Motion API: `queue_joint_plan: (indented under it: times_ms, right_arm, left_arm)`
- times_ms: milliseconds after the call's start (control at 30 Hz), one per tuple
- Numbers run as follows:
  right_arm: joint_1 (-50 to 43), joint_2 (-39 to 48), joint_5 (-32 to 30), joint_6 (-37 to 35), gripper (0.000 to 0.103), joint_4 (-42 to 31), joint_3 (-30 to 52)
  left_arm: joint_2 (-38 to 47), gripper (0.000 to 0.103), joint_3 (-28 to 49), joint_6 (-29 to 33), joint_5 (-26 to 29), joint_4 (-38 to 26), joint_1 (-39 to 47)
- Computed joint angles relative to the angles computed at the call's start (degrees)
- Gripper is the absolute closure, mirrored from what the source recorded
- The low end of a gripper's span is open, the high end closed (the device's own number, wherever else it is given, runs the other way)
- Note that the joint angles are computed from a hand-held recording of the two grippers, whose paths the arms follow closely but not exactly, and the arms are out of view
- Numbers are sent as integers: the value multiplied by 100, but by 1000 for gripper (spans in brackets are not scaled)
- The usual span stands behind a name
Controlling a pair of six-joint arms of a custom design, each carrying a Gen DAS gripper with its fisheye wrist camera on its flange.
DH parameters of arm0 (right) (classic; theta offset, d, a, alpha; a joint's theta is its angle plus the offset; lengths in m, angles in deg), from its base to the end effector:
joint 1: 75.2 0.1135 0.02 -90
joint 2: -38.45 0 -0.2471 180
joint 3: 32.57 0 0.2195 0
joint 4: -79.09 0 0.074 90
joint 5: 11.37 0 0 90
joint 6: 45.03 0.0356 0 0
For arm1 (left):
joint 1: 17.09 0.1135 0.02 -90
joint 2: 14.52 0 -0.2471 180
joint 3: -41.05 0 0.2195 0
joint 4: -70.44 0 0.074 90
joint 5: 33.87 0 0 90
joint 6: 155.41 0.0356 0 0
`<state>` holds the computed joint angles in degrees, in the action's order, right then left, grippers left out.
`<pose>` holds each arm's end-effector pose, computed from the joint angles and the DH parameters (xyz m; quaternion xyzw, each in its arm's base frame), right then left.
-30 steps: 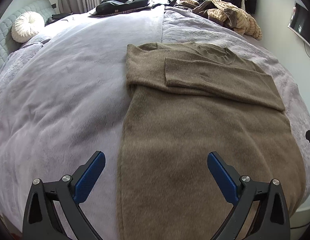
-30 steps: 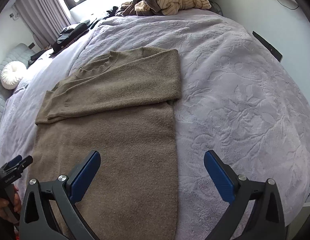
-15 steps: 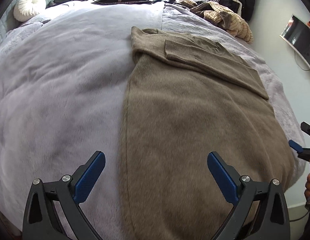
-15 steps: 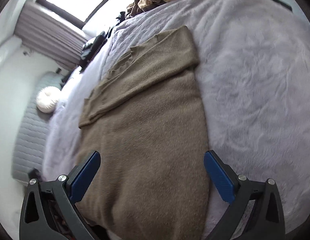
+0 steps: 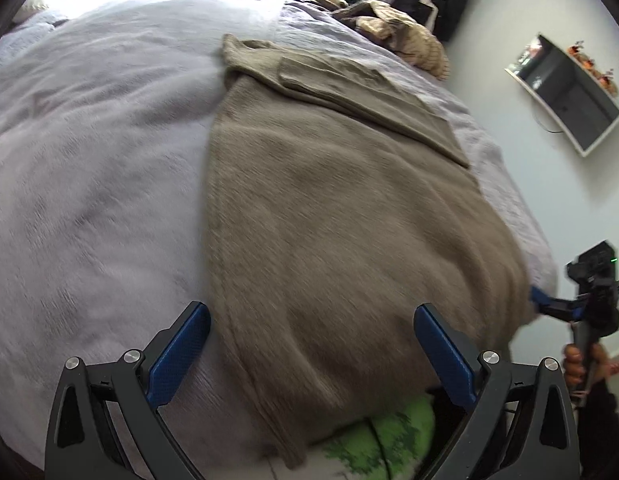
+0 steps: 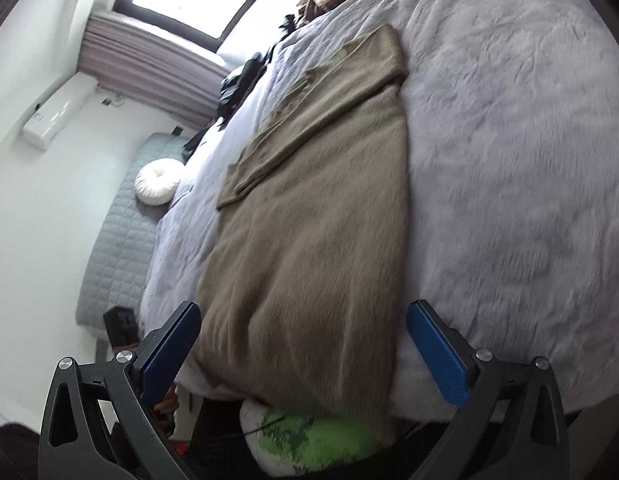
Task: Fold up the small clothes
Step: 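Grasp the unfolded side edge of the sweater with the left tool and lift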
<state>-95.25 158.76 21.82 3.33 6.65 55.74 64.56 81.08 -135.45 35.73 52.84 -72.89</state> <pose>0.2991 -0.0775 0.1200 -0.1047 0.8684 0.4619 0.1471 0.1242 -0.1607 0.1282 -0.1673 0.9292 -0.1742 0.2796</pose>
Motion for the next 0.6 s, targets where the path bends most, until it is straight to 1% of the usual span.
queue_joint_plan:
  times_ms: [67, 133, 233, 333, 433, 500, 600]
  right_arm:
    - [-91, 200, -41, -570, 0, -431, -54]
    - [-184, 341, -5, -979, 0, -618, -204]
    - [-208, 592, 66, -1229, 0, -691, -296]
    - [-186, 769, 150, -1285, 0, -562, -415]
    - [-113, 907, 79, -1461, 0, -625, -496]
    - [-18, 1025, -125, -1824, 0, -1011, -382]
    - [59, 1371, -540, -2926, 0, -2137, -48]
  left_arm:
    - [-88, 1, -69, -26, 97, 163, -126]
    - [-25, 1, 47, -42, 88, 81, -227]
    - [165, 1, 174, -83, 120, -2, -314]
    - [197, 1, 162, -231, 147, 37, -464]
    - [252, 1, 125, -283, 209, 170, -550]
    - [245, 1, 18, -398, 245, 377, -616]
    - [243, 1, -190, -506, 368, 943, -666]
